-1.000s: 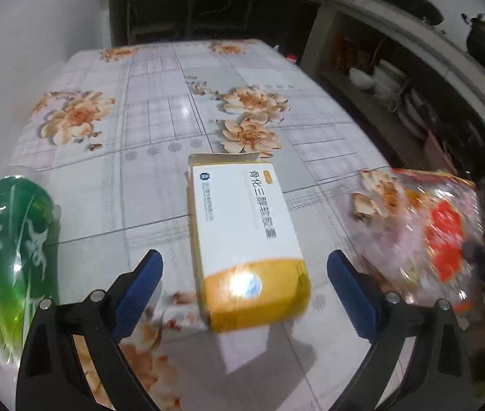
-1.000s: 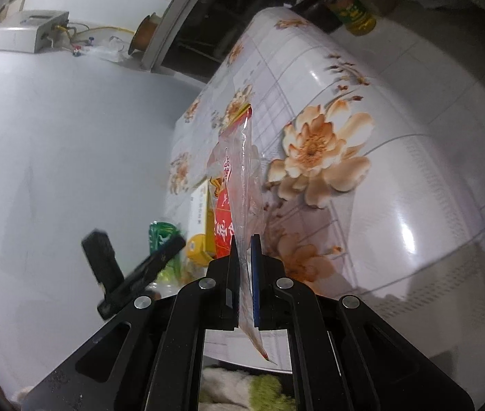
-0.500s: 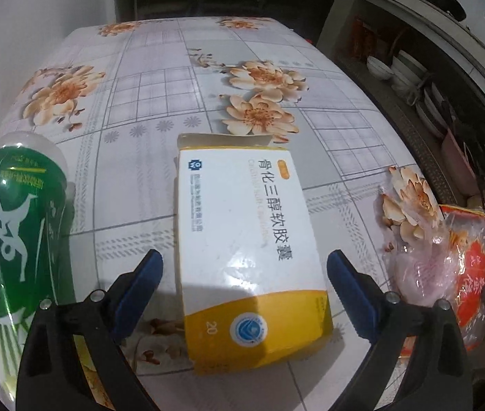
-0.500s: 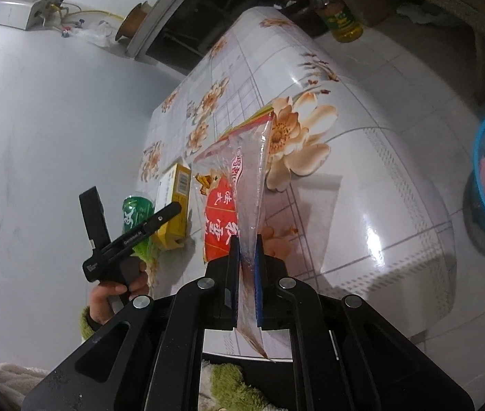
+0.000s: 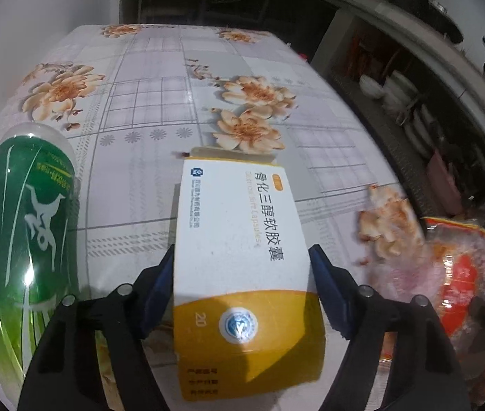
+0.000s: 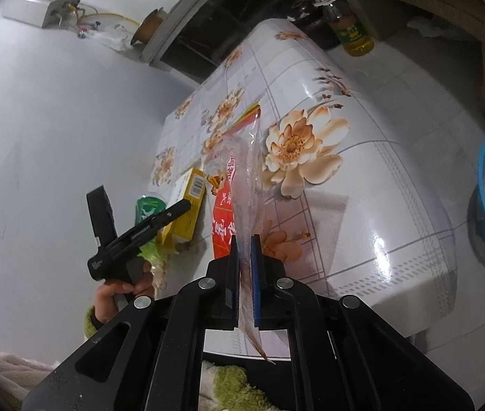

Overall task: Collect trash
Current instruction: 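Carry the medicine box and red-printed bag over the blue basket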

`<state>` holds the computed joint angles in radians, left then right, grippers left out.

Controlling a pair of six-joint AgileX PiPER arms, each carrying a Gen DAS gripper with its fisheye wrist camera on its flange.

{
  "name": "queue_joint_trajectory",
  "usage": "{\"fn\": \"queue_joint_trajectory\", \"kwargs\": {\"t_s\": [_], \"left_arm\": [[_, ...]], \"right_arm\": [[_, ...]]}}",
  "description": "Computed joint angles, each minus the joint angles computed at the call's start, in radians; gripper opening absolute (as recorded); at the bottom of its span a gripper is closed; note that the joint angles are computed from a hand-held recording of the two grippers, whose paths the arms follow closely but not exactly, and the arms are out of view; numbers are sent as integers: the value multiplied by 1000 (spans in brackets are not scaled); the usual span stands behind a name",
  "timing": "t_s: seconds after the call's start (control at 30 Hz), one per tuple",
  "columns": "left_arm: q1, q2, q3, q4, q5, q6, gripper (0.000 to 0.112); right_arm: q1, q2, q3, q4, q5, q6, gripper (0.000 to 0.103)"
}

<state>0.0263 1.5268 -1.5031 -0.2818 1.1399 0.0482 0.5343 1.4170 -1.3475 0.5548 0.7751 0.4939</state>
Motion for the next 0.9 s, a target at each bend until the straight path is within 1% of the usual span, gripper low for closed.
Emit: {"fn": "queue_joint_trajectory", "kwargs": {"t_s": [0.2,0.27,0.47,0.6,0.77,0.9], "left_arm": [[21,-73,46,-94,2,13,72],[27,-97,59,-128,19,24,72],[49,-153,72,-221,55,40,72],[25,-163,62,-215,59,35,72],[5,-159,56,-243,67,40,72],[-5,-143,52,-256,67,55,72]], "right_arm": [[-27,-29,47,79,-50,-52,4],[-37,-40,62,113,-63,-78,4],[-82,-74,149,321,-117,-230,4],[-97,-98,183,348,-128,-236,4],[-101,-146,234,355,-145,-216,4],[-122,-182,266,359,-139,-200,4]]}}
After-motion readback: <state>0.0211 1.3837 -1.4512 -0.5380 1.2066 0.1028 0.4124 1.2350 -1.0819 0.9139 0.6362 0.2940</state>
